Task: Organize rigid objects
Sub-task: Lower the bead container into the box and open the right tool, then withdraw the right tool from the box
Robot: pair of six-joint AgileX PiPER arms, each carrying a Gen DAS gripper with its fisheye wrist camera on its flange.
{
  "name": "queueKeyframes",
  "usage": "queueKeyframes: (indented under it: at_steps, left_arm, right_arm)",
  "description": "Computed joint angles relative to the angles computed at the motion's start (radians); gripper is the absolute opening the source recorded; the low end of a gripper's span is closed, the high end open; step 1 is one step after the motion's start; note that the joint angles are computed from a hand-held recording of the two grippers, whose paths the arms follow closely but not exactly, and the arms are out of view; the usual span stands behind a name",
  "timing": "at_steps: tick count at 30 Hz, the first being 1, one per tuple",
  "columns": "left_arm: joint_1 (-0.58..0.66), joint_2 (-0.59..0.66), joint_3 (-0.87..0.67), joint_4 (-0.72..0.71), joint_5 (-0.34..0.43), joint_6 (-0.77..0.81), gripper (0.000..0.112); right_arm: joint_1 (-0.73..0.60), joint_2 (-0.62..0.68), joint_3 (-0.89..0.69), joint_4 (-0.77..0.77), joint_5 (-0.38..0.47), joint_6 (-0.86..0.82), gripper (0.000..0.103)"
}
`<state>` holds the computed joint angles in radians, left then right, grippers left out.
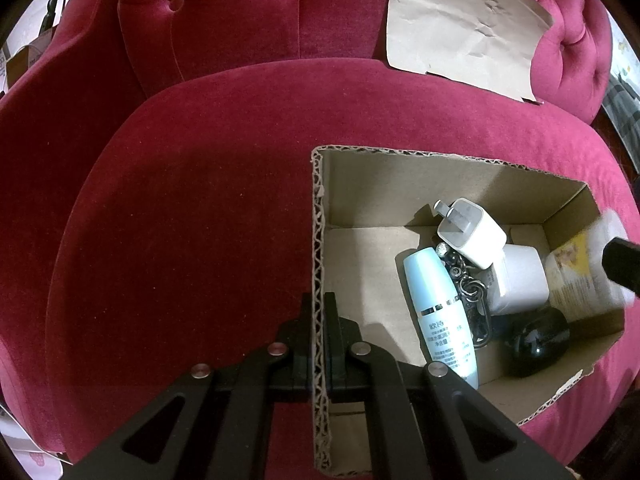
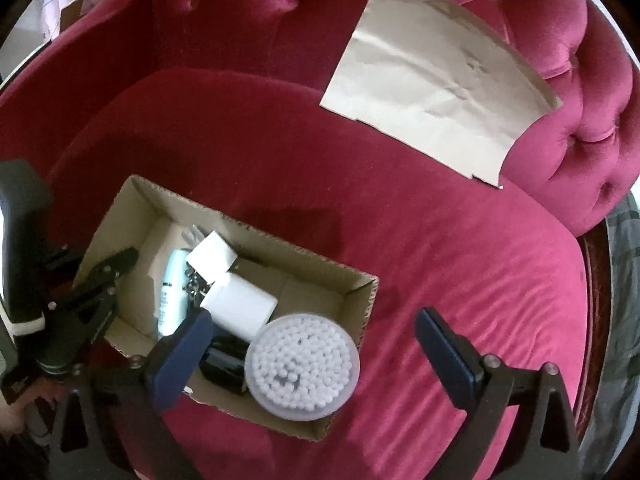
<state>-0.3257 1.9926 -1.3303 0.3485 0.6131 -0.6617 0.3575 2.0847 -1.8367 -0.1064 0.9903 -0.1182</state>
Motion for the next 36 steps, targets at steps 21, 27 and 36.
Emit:
queueKeyframes:
  at_steps: [21, 27, 36]
  left_arm:
    - [-0.003, 0.001, -0.009, 0.002, 0.016, 0.003, 0.003]
    - [-0.031, 0.007, -0.034, 0.077, 0.073, -0.051, 0.014]
    - [-0.053, -0.075, 0.005, 0.175, 0.095, -0.148, 0.103]
  right_arm:
    - [-0.026, -0.020, 0.040, 0.026, -0.012, 0.020, 0.103]
    - [-0.031, -0.050, 0.077, 0.034, -0.019, 0.031, 0.103]
    - [-0.048, -0.128, 0.130, 0.064, -0.025, 0.054, 0.103]
